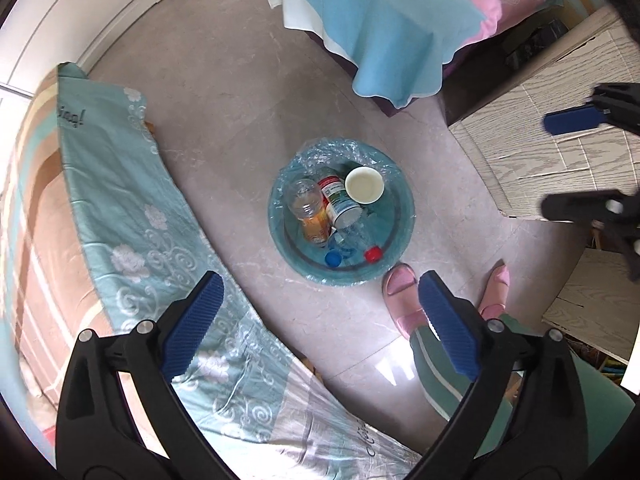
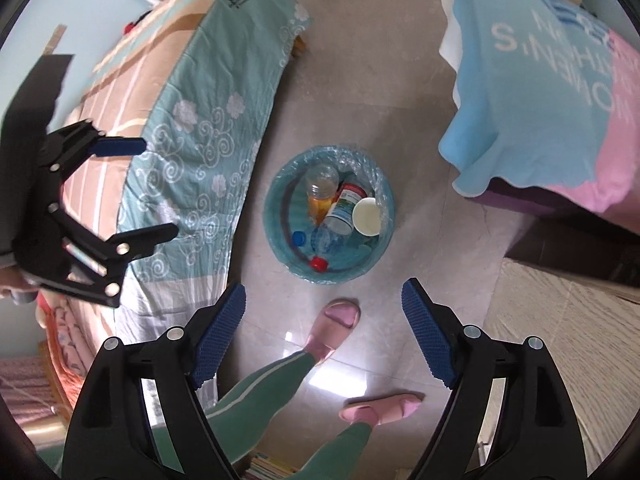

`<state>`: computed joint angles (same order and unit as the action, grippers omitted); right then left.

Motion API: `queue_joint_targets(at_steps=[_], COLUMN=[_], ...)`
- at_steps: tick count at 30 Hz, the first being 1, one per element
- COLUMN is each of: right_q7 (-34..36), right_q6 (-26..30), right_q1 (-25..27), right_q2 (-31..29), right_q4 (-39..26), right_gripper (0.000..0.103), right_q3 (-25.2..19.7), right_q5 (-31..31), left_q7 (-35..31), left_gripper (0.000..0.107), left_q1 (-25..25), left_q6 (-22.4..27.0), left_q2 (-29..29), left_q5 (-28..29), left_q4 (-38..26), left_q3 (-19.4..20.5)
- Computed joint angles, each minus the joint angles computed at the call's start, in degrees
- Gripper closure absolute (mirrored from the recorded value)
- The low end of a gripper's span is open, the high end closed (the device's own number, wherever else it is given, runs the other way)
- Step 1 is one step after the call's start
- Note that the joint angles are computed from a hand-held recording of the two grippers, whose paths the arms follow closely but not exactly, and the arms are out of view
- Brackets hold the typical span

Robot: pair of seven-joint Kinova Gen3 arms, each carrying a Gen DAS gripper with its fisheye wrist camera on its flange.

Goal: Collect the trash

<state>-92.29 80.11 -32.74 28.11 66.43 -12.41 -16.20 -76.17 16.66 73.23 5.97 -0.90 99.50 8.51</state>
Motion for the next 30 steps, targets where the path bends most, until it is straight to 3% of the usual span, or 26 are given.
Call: queue_joint_targets(at_steps=[5,10,14,19,24,30], right_q7=[-0.37,-2.09,-6.15,-9.88,-11.51,-14.03], right_q6=[4.29,7.45,12.18,13.1,11.18,12.52], right_q1=[-0.13,0.24,0.17,1.29,7.01,11.33], right_q2=[-4.94,-10.29,-11.76,-15.08,-20.07,-27.49], right_q4=[-3.19,-6.07,-10.95,-14.03,-11.45,-10.63], right_gripper=[0.014,0.013,0.013,0.012,0.012,0.012], right_q3=[-0.25,0.37,1.12,1.76,2.88,4.87], right_q5=[-0.21,0.17,0.92,1.41,-3.78,0.32], left_q7=[5.26,6.91,9.87,11.21,10.92,8.7], left_gripper=[0.011,0.011,0.011,0.011,0.011,0.011], left_q1=[1.85,2.56,4.96,7.88,12.57,21.35], left_q6=[6.03,10.04,12.96,17.06,22.73,26.82], left_q2=[-1.2,-2.74,-2.4,-1.31,1.49,7.57], left_q5=[-2.34,-2.28,-5.87,-9.24,-12.03,-19.31], left_q4=[-4.65,-11.0,-16.44,-23.34,-33.97,-49.89], left_q3=[0.84,1.59,3.12,4.3,4.62,6.68])
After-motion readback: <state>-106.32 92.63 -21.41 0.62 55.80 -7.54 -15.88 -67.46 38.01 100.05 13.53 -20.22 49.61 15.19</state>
